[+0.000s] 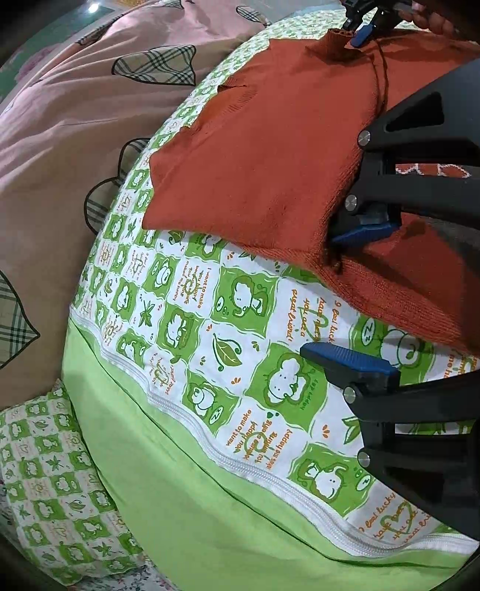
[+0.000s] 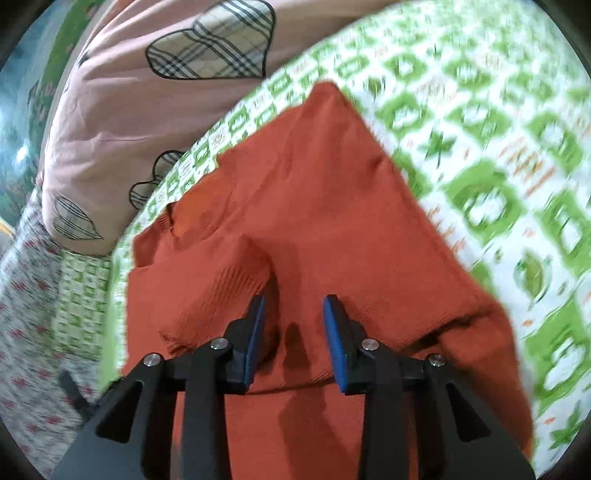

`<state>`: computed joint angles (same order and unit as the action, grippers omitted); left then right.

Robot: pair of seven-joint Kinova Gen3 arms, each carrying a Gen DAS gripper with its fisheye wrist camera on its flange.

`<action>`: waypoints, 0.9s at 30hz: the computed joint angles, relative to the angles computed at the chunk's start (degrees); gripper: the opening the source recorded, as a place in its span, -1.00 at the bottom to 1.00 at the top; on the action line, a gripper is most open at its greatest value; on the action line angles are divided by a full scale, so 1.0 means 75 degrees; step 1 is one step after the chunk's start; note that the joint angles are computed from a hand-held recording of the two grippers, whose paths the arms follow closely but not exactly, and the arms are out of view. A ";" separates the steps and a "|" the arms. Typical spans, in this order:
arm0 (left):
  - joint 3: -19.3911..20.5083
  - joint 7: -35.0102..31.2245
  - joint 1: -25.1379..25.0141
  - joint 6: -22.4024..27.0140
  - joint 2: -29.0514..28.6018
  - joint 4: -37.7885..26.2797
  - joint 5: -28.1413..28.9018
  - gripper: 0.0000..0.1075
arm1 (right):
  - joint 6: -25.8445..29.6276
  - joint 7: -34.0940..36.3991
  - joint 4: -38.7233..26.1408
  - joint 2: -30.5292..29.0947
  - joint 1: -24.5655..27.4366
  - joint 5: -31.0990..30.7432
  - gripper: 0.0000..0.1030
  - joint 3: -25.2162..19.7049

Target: Fold small clothes

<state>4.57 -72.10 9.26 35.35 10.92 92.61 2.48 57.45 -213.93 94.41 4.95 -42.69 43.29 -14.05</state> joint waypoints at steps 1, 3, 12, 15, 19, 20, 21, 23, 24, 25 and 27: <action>0.0017 -0.0051 -0.0039 -0.0055 -0.0014 0.0045 0.0073 -0.06 | -0.0252 -0.0166 0.0130 -0.0076 0.0079 0.0067 -0.34 -0.0053; 0.0009 -0.0041 -0.0028 -0.0074 -0.0023 0.0062 0.0059 -0.05 | -0.0476 -0.0344 0.0196 -0.0137 0.0002 0.0282 -0.30 -0.0041; 0.0028 -0.0028 -0.0024 -0.0085 -0.0020 0.0056 0.0068 -0.05 | -0.1258 -0.0521 0.0159 0.0087 0.1479 0.0438 -0.91 -0.1436; 0.0111 -0.0358 -0.0247 -0.0163 -0.0035 0.0120 0.0499 -0.05 | -0.0326 0.0014 -0.0104 -0.0007 0.0795 0.0415 -0.91 -0.0851; -0.0080 -0.0577 -0.0160 -0.0138 -0.0001 0.0090 0.0808 -0.05 | 0.0917 0.0306 -0.0067 -0.0370 -0.0130 0.0358 -0.91 0.0111; -0.0331 -0.0690 0.0036 -0.0091 0.0005 0.0066 0.0928 -0.05 | 0.1165 0.0323 -0.0020 -0.0456 -0.0057 0.0293 -0.91 0.0076; -0.0441 -0.0818 0.0114 0.0045 0.0018 -0.0011 0.1012 -0.05 | 0.1288 0.0303 0.0012 -0.0499 0.0144 0.0231 -0.87 -0.0099; -0.0245 -0.1381 -0.0154 0.0320 -0.0007 -0.0082 0.1299 -0.08 | 0.1339 0.0250 0.0105 -0.0581 0.0287 0.0091 -0.87 -0.0206; 0.0064 -0.1692 -0.0481 0.0460 -0.0052 -0.0090 0.1447 -0.08 | 0.1333 0.0235 0.0139 -0.0604 0.0315 0.0096 -0.81 -0.0277; 0.0399 -0.2002 -0.0835 0.0639 -0.0113 -0.0089 0.1659 -0.08 | 0.1301 0.0246 0.0183 -0.0624 0.0320 0.0129 -0.73 -0.0353; 0.1006 -0.2624 -0.1543 0.0969 -0.0210 -0.0091 0.2237 -0.08 | 0.1364 0.0249 0.0257 -0.0624 0.0261 0.0227 -0.15 -0.0525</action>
<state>12.11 -91.78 -2.31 42.62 9.34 91.93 19.25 67.68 -212.06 96.34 0.27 -40.73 44.99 -17.99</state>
